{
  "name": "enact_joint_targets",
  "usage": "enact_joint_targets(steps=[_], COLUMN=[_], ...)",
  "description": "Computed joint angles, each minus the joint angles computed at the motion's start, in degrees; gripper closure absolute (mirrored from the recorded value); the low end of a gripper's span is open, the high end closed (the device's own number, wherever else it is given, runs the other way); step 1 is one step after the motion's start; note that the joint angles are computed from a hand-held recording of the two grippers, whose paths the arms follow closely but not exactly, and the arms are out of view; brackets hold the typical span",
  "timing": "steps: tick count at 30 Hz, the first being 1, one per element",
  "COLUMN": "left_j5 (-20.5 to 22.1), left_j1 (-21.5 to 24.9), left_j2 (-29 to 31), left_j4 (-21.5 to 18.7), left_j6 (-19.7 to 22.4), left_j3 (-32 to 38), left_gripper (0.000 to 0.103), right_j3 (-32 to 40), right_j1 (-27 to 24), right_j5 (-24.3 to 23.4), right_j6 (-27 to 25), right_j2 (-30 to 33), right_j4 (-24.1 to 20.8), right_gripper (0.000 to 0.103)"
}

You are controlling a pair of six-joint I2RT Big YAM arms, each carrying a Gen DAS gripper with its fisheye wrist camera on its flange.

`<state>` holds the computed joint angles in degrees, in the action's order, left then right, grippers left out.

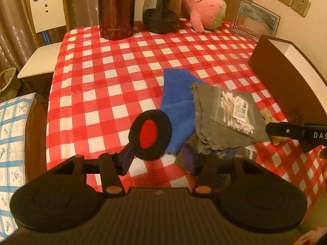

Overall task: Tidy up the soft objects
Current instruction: 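Grasp the black round pad with the left tool while the right grasps the cotton-swab bag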

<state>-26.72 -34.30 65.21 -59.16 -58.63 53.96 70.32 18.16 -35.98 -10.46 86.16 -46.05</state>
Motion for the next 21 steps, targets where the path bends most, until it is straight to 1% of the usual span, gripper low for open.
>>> enact_joint_targets(steps=[1, 2, 3, 5, 13, 18, 21], left_j5=[0.3, 0.64, 1.02, 1.77, 4.5, 5.82, 6.54], left_j1=[0.59, 1.17, 1.74, 2.84, 6.28, 8.02, 8.74], left_j2=[0.11, 0.33, 0.45, 0.86, 1.97, 2.66, 2.97], left_j4=[0.52, 0.94, 1.5, 2.35, 6.06, 7.53, 8.13], left_j6=[0.65, 1.28, 2.0, 3.24, 7.55, 9.4, 10.12], left_j3=[-0.26, -0.43, -0.67, -1.0, -2.31, -2.94, -3.14], left_gripper=[0.052, 0.052, 0.051, 0.049, 0.048, 0.046, 0.045], right_j3=[0.33, 0.7, 1.04, 1.54, 3.76, 4.41, 4.63], right_j1=[0.17, 0.42, 0.65, 1.19, 3.82, 5.5, 6.2], right_j5=[0.12, 0.22, 0.33, 0.69, 3.41, 6.11, 6.87], right_j6=[0.44, 1.01, 1.54, 2.02, 4.59, 5.36, 5.42], right_j2=[0.44, 0.99, 1.47, 2.21, 6.11, 7.92, 8.72], right_j4=[0.07, 0.27, 0.63, 1.46, 3.89, 5.7, 6.53], right_gripper=[0.04, 0.033, 0.029, 0.028, 0.027, 0.027, 0.027])
